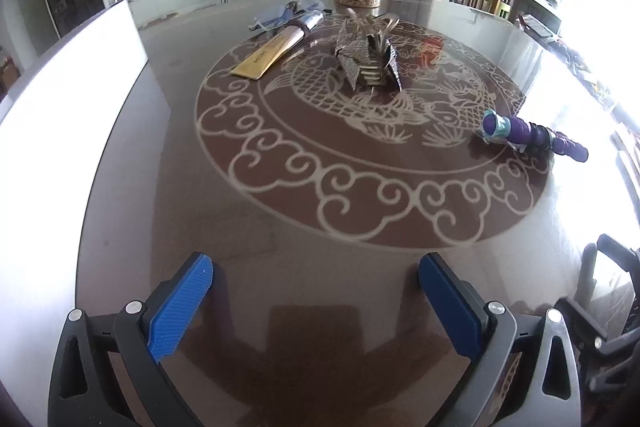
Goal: Organize objects
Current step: 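Move the left tool toward the gold tube and metal item, then grasp the silver metal spring ornament with the left tool and lift it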
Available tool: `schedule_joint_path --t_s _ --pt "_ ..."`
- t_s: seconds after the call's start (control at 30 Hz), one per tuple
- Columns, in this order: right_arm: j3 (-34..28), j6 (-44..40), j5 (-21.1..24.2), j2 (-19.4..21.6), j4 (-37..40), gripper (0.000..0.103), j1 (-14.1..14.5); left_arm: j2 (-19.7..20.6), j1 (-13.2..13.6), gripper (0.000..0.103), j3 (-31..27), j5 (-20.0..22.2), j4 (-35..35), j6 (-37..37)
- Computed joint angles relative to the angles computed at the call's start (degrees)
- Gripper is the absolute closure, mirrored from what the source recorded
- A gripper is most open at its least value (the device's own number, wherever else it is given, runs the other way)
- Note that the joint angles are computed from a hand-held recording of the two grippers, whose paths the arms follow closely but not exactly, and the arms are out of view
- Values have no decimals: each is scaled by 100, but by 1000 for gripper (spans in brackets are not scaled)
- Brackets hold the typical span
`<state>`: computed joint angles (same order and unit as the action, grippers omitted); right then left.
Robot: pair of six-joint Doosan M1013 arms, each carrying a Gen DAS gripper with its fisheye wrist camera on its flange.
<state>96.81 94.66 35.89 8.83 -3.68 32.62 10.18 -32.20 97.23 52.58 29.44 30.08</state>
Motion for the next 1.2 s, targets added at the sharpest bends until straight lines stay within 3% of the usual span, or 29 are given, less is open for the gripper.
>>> schedule_joint_path --t_s 0.2,0.5,1.1,1.13,1.17,1.2 --pt "4 0 -12 -1 1 0 -2 218 181 0 -248 -194 -61 332" --pt "4 -8 -13 1 7 0 -6 802 542 0 -1022 -166 -360 920" --pt "1 -29 -1 -3 26 0 -20 1660 883 0 -2265 199 -527 1210" --pt "1 -29 -1 -3 26 0 -20 1620 868 14 -2198 135 -375 1043" --pt "1 -32 -1 -3 27 0 -21 1559 848 35 -2104 30 -185 846" --pt "1 -32 -1 -3 27 0 -21 1491 817 45 -1993 -49 1 706"
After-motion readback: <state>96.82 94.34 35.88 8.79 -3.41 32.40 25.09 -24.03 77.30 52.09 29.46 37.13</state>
